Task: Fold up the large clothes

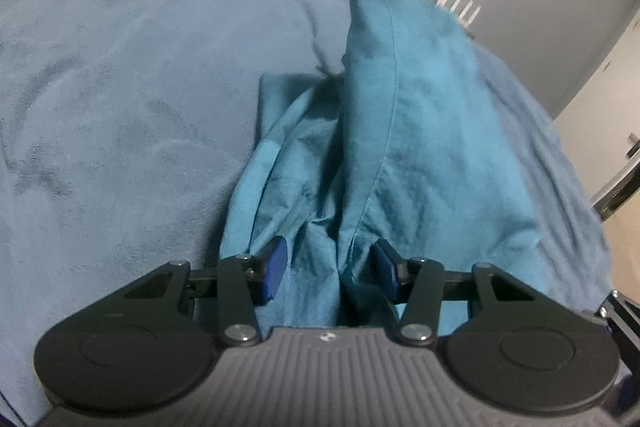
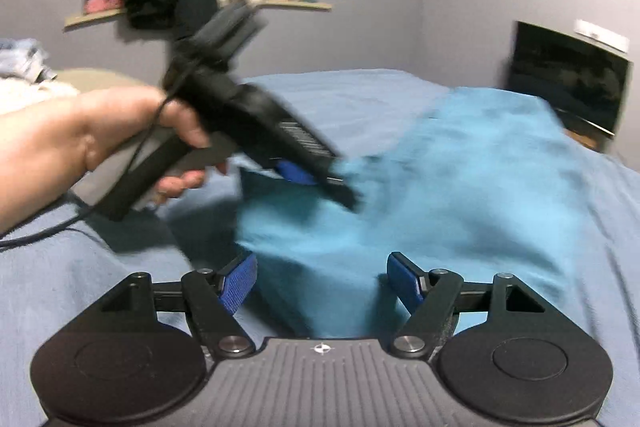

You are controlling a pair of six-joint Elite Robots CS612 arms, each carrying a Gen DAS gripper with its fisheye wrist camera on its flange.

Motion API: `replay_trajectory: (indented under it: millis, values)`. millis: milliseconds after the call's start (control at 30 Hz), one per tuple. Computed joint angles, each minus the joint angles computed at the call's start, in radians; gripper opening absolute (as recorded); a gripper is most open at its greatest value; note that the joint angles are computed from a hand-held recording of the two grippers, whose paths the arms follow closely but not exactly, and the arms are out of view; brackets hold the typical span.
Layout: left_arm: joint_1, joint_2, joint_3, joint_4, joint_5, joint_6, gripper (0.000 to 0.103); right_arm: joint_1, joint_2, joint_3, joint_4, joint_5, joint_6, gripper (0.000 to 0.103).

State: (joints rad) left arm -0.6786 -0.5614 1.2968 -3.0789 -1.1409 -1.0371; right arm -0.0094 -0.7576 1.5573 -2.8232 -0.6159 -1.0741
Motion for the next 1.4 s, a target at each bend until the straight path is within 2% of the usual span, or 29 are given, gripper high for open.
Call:
replay_trajectory:
  millis: [67, 100, 200, 300, 433, 467, 500, 567, 633, 767, 833, 900, 1000, 1067, 1133, 1267, 1400]
  values:
    - [0.001, 0.008, 0.015, -0.138, -0.044, 0.003, 0.048, -0.018, 0.013, -0.015, -0.082, -0.018, 0.139, 0.074]
    - [0.002, 0.010, 0.016, -0.163, -0.057, -0.002, 0.048, -0.033, 0.021, -0.025, -0.124, -0.033, 0.212, 0.073]
    - [0.005, 0.011, 0.013, -0.129, -0.066, 0.006, 0.048, -0.042, 0.055, -0.071, -0.199, -0.123, 0.409, 0.062]
    - [0.012, 0.021, -0.003, -0.098, -0.091, -0.011, 0.048, -0.043, 0.085, -0.125, -0.172, -0.162, 0.546, 0.055]
    - [0.012, 0.021, -0.011, -0.086, -0.103, 0.008, 0.046, -0.044, 0.110, -0.151, -0.145, -0.156, 0.594, 0.056]
    - [0.011, 0.022, -0.016, -0.077, -0.096, 0.023, 0.040, -0.045, 0.113, -0.152, -0.145, -0.149, 0.600, 0.057]
    - [0.008, 0.022, -0.015, -0.065, -0.083, 0.033, 0.019, -0.043, 0.118, -0.159, -0.145, -0.143, 0.600, 0.058]
    - [-0.003, 0.014, 0.001, -0.085, -0.054, 0.048, 0.010, -0.027, 0.134, -0.185, -0.147, -0.150, 0.600, 0.065]
    - [-0.018, -0.007, 0.025, -0.096, -0.016, 0.057, 0.005, -0.019, 0.137, -0.185, -0.165, -0.167, 0.591, 0.084]
    - [-0.042, -0.034, 0.048, -0.103, 0.079, 0.075, 0.005, -0.007, 0.157, -0.207, -0.164, -0.151, 0.603, 0.094]
    - [-0.044, -0.048, 0.066, -0.045, 0.103, 0.026, 0.005, -0.008, 0.160, -0.213, -0.164, -0.130, 0.617, 0.101]
    - [-0.041, -0.053, 0.076, 0.010, 0.112, -0.033, 0.005, -0.005, 0.173, -0.228, -0.213, -0.127, 0.660, 0.101]
    - [-0.031, -0.052, 0.090, -0.002, 0.071, -0.090, 0.005, 0.010, 0.205, -0.272, -0.311, -0.177, 0.745, 0.101]
    - [-0.031, -0.053, 0.083, 0.016, 0.070, -0.084, 0.005, 0.028, 0.230, -0.313, -0.342, -0.237, 0.769, 0.100]
    - [-0.029, -0.050, 0.072, 0.039, 0.077, -0.074, 0.005, 0.044, 0.252, -0.353, -0.325, -0.264, 0.771, 0.093]
    - [-0.024, -0.030, 0.037, 0.065, 0.109, -0.046, 0.005, 0.070, 0.289, -0.423, -0.255, -0.318, 0.815, 0.093]
    - [-0.019, -0.031, 0.030, 0.079, 0.113, 0.000, 0.005, 0.086, 0.349, -0.533, -0.195, -0.340, 0.890, 0.095]
